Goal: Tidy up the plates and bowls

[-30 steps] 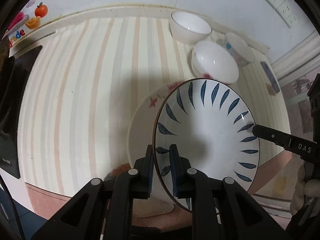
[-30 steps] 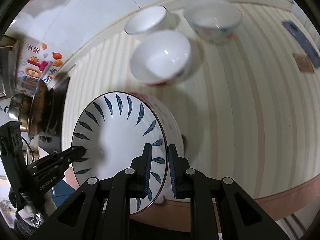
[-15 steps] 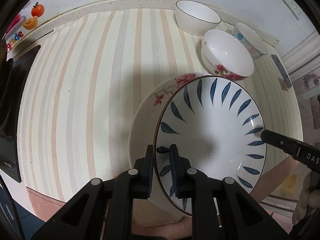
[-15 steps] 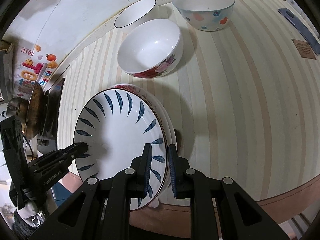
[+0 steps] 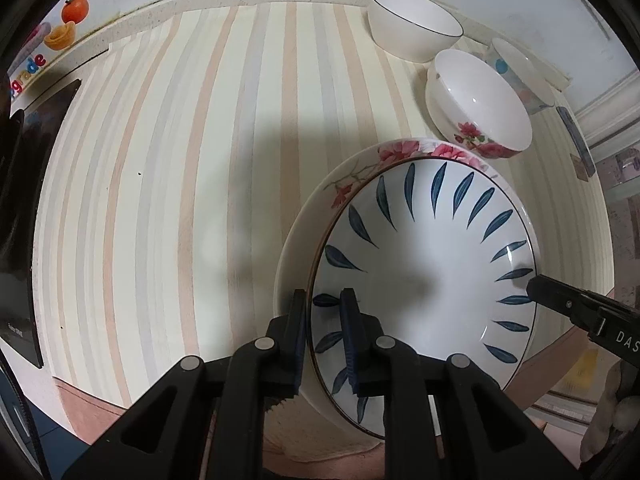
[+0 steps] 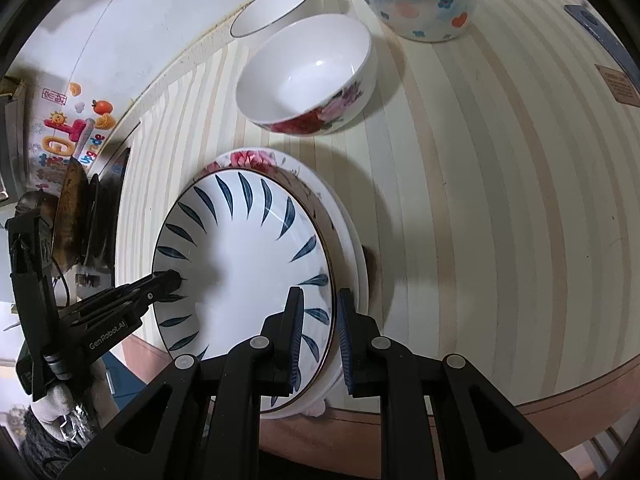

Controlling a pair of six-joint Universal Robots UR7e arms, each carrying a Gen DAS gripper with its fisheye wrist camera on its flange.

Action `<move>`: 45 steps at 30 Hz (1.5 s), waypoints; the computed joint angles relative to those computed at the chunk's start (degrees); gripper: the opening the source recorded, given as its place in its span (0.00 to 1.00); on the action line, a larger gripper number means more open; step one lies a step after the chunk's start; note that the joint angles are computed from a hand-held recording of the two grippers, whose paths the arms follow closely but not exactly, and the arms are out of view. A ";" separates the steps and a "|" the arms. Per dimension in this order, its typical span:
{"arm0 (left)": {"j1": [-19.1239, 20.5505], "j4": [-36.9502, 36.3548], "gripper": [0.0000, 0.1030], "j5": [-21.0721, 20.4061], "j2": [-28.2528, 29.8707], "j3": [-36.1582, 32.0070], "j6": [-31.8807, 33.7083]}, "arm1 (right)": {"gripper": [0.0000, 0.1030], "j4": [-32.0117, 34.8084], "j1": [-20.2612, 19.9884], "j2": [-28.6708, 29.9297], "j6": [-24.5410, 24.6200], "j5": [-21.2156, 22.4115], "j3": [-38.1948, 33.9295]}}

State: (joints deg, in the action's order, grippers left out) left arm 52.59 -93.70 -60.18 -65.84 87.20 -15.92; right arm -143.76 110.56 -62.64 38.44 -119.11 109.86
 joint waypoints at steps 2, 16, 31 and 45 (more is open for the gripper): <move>-0.06 -0.21 0.14 0.23 0.16 0.05 0.09 | 0.18 -0.12 -0.14 -0.07 -0.18 0.00 0.04; 0.77 3.74 0.15 -0.67 2.26 -3.42 -3.72 | 0.27 3.57 0.44 0.57 3.09 -0.64 -2.11; -2.15 6.73 0.15 1.38 0.24 -4.78 -8.06 | 0.42 11.06 4.06 -1.16 4.46 -2.86 -5.56; -12.06 9.36 0.66 2.31 -8.61 -4.11 -12.28 | 0.89 20.84 15.01 -6.56 6.06 -5.79 -9.12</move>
State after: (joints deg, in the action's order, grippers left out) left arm 40.53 -84.34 -57.87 -74.45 83.09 -28.20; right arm -122.92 125.56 -69.20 44.50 -124.91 100.74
